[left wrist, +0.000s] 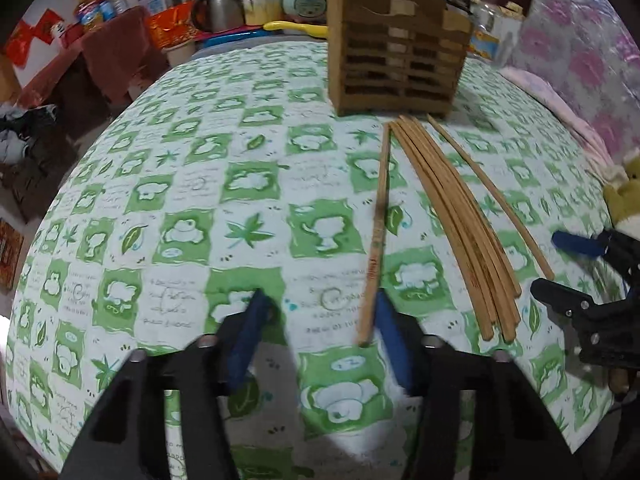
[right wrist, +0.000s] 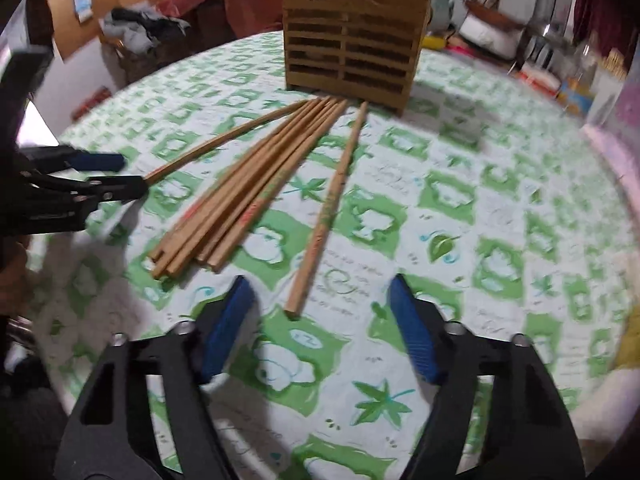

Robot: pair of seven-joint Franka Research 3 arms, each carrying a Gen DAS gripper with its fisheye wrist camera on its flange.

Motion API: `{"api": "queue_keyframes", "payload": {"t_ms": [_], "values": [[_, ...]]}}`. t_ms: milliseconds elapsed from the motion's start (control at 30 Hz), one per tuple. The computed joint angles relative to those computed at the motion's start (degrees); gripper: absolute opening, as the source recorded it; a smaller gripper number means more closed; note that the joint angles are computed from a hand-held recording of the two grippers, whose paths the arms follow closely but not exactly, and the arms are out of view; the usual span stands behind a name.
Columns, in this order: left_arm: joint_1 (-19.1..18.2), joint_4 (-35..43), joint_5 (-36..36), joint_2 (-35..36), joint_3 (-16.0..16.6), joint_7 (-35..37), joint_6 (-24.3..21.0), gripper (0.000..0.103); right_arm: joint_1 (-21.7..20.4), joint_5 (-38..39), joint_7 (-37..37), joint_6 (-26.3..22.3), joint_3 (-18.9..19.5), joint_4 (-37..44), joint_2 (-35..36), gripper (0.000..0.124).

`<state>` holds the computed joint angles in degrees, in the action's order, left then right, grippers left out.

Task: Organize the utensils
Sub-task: 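Close the left gripper on one wooden chopstick, then lift the chopstick with the left gripper and lower it into the wooden holder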

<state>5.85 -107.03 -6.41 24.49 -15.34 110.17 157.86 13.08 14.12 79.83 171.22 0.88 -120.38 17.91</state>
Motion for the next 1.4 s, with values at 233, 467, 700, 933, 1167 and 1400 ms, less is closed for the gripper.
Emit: {"api": "queue_keyframes", "payload": {"t_ms": [233, 467, 700, 933, 1167, 1400], "values": [[1.6, -0.8, -3.7, -0.8, -2.2, 4.1, -1.0, 0.01, -5.0, 8.4, -6.6, 0.7, 6.1, -1.0, -0.9, 0.013], [2.0, -1.2, -7.8, -1.3, -3.3, 6.8, -1.6, 0.007, -7.4, 19.0, -13.7, 4.1, 9.5, -3.0, -2.8, 0.007], [1.9, 0.0, -10.6, -2.5, -3.0, 7.8, -1.5, 0.006, -11.9, 31.2, -24.8, 10.2, 16.1, -4.1, -6.1, 0.006], [1.1, 4.2, -13.2, -4.1, -3.3, 9.5, -0.6, 0.006, -14.7, 44.8, -38.3, 11.2, 19.6, 1.5, -7.0, 0.006], [-2.1, 14.5, -9.9, -0.9, -2.0, 6.4, -1.9, 0.006, -9.5, 43.1, -36.9, 9.3, 12.5, 9.5, -4.9, 0.006], [-5.0, 31.7, -5.5, 6.4, -1.6, 1.9, -8.0, 0.006, -6.8, 31.7, -26.6, 7.1, 7.0, 17.8, -1.3, 0.006]]}}
